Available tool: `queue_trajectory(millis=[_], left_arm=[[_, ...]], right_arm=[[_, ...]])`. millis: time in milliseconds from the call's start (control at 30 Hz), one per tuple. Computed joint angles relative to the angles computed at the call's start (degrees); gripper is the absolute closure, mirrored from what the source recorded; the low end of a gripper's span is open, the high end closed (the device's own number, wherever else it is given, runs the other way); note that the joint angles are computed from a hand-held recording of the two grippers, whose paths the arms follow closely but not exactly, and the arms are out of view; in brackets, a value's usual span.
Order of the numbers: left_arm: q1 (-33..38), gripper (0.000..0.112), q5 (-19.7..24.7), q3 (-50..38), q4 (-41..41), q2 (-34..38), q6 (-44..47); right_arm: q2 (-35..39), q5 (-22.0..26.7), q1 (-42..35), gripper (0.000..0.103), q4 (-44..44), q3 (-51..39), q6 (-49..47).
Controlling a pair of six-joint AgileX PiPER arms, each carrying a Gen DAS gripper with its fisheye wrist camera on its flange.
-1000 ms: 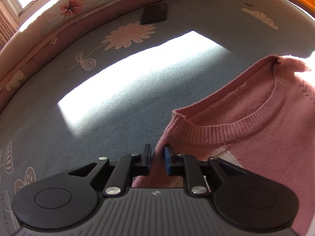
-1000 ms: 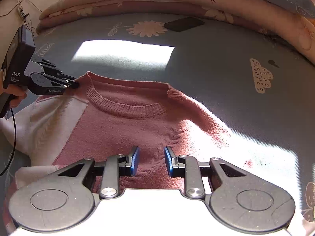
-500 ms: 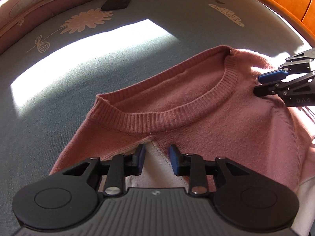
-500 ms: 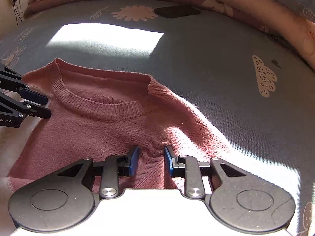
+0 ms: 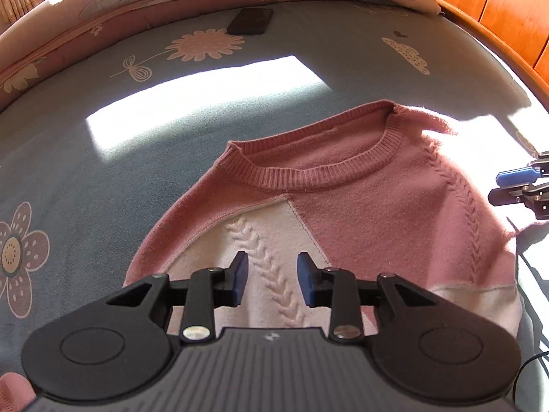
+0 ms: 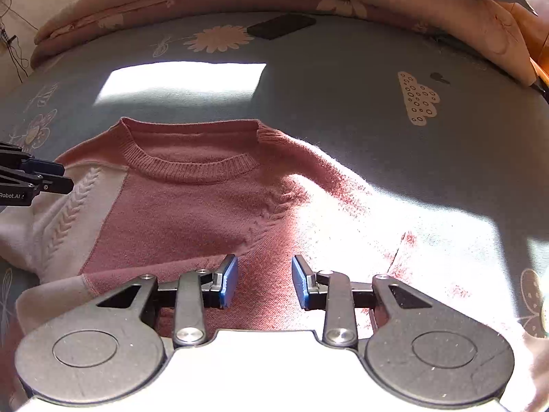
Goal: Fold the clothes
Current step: 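Lower the collar onto the bed and open the left gripper, then grasp the bunched white hem with the right gripper and pull it outward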
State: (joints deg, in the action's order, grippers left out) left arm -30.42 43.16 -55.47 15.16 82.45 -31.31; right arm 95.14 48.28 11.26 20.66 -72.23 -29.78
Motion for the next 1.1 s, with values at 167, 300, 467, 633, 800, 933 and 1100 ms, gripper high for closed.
queue_trajectory(millis=[167,300,467,633,800,933,1100], left_arm=[[-10.19,0.075,7.11,3.71,2.34,-8.91,-10.70],[-24.91,0.068,14.11,4.82,9.46,-14.59,-25.71],[-38.46,0.063,17.75,5.73,12.93,-16.32,-34.20],[-43.07,0.063,17.55,5.76,13.11,-13.90,-35.69],[-45.07,0.063,17.93,6.59,12.77,-13.98,-38.28],[-46.35,0.063,19.01,6.74,12.55,-14.36,-39.75],[-47.82,0.063,21.43,6.61,12.33,-15.21,-40.51]], right_arm=[[-8.92,6.58,-4.17,0.063,3.08,7.92,0.30],[-16.46,11.70,-8.21,0.061,5.42,17.40,2.15],[-23.51,16.37,-14.71,0.061,14.48,31.58,-4.15],[-25.85,12.02,-12.77,0.061,21.62,40.34,-7.03],[-26.18,6.09,-7.94,0.061,27.39,43.83,-10.59],[-27.06,4.76,-3.80,0.087,22.97,42.37,-6.59],[-29.35,11.09,-6.47,0.092,19.97,39.62,-3.72]])
